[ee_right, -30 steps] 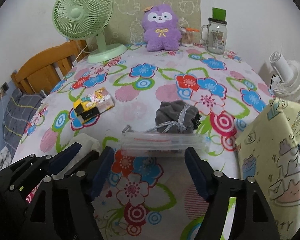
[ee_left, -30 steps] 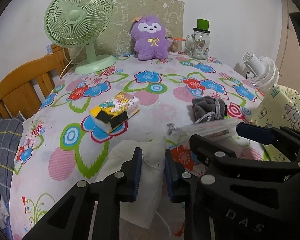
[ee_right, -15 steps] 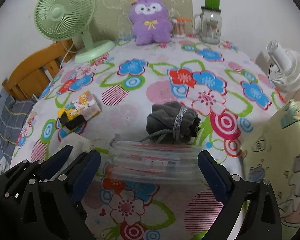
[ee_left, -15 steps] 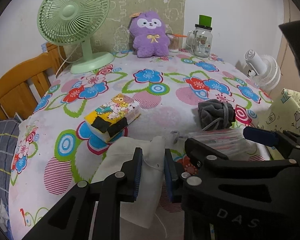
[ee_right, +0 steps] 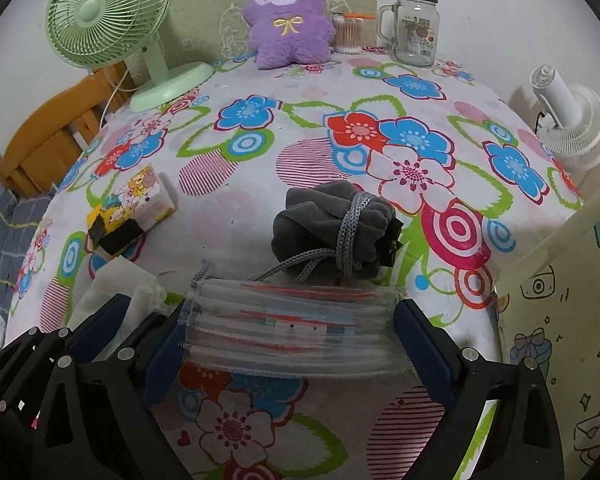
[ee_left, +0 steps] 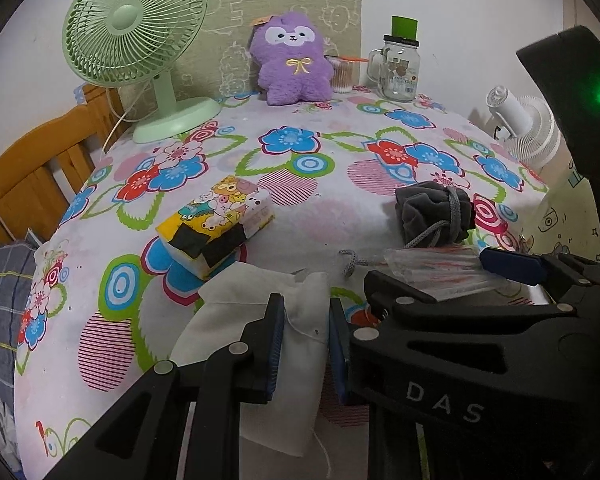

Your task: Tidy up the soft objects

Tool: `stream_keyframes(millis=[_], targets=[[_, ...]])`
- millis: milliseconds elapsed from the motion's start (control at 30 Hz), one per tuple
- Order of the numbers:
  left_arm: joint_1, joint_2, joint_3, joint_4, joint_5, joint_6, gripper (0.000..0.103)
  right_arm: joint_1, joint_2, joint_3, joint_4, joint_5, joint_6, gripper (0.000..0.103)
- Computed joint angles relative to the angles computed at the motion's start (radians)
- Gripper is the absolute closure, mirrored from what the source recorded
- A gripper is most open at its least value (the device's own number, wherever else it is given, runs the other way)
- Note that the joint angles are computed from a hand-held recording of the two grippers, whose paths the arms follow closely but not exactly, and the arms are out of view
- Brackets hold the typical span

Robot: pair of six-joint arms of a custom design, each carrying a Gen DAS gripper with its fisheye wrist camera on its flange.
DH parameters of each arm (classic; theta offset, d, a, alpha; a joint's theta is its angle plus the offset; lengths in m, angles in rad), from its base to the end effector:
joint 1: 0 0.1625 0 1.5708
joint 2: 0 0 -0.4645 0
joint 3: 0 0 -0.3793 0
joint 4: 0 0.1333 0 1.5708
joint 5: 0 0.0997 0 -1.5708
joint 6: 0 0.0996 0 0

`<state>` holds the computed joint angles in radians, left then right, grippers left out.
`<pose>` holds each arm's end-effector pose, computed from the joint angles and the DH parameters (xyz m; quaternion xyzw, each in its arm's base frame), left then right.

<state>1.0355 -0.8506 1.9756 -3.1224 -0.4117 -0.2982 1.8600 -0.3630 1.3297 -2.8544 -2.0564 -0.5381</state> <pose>-0.1012 -0.6110 0.1744 -0.0184 0.8257 -0.3786 0.4177 0.3033 -0.7151 -0.0374 0.3505 -0.8929 0.1225 0.2546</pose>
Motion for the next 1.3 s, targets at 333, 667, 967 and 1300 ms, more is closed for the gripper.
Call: stream_keyframes(millis=[333,667,967,1300], targets=[[-0.017,-0.001,0.020,0.003,0.005,-0.019,0.083,-0.001,-0.030,0.047,-0.016,0.020,-0.014,0.014],[-0.058,-0.010,0.052,-0.018,0.036,-0.048,0.083,0.006,-0.085,0.133,-0.094,0.048,-0.048,0.014],[-0.115,-0.017,0.087,-0.038,0.082,-0.075,0.083,0.016,-0.149,0.215,-0.161,0.079,-0.072,0.014],[-0.183,-0.019,0.116,-0.053,0.133,-0.111,0.086,0.023,-0.221,0.294,-0.217,0.117,-0.095,0.014]])
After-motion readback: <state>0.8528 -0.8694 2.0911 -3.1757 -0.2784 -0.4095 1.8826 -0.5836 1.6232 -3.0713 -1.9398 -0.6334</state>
